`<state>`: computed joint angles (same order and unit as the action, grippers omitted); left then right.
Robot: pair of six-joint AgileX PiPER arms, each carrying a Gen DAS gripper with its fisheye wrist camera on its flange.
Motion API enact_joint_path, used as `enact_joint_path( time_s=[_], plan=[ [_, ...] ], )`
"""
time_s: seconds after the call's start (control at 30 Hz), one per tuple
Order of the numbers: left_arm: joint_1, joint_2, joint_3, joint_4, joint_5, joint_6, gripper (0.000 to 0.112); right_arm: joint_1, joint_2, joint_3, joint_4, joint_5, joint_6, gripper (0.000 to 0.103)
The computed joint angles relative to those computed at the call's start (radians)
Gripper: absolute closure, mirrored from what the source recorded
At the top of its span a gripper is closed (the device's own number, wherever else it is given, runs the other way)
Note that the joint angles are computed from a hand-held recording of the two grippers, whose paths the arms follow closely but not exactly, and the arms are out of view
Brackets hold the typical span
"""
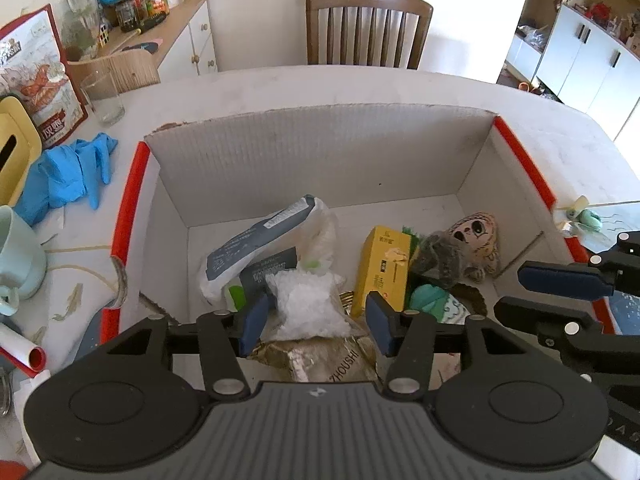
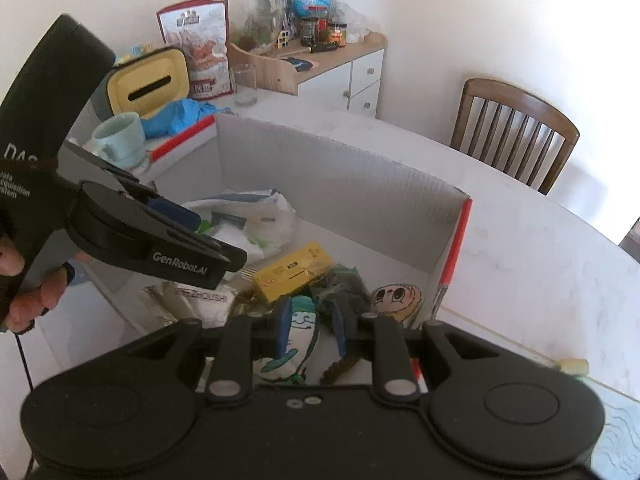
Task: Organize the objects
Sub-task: 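Carry both bags into the red box and open both tools, then withdraw both tools from the box back toward the remaining items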
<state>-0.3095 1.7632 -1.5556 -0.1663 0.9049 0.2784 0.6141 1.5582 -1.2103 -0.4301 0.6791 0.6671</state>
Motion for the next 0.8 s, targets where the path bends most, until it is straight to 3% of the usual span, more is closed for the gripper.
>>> enact_joint_path(
  time_s=[0.6, 0.67, 0.73, 0.8],
  plan=[
    [-0.029, -0.247, 0.133, -0.049, -0.01, -0.027, 0.053, 0.014, -0.272, 0.141, 0.022, -0.02, 0.066, 0.076],
    [-0.048, -0.273, 0.141, -0.04, -0.009, -0.043, 0.053, 0.02, -0.311, 0.16, 0.01, -0.014, 0.079, 0.065],
    [-0.07, -0.297, 0.148, -0.039, -0.007, -0.062, 0.049, 0.033, -0.358, 0.192, -0.032, -0.017, 0.128, 0.037],
    [-0.1, -0.323, 0.163, -0.02, -0.019, -0.094, 0.047, 0.041, -0.396, 0.215, -0.056, -0.013, 0.145, 0.035]
  ],
)
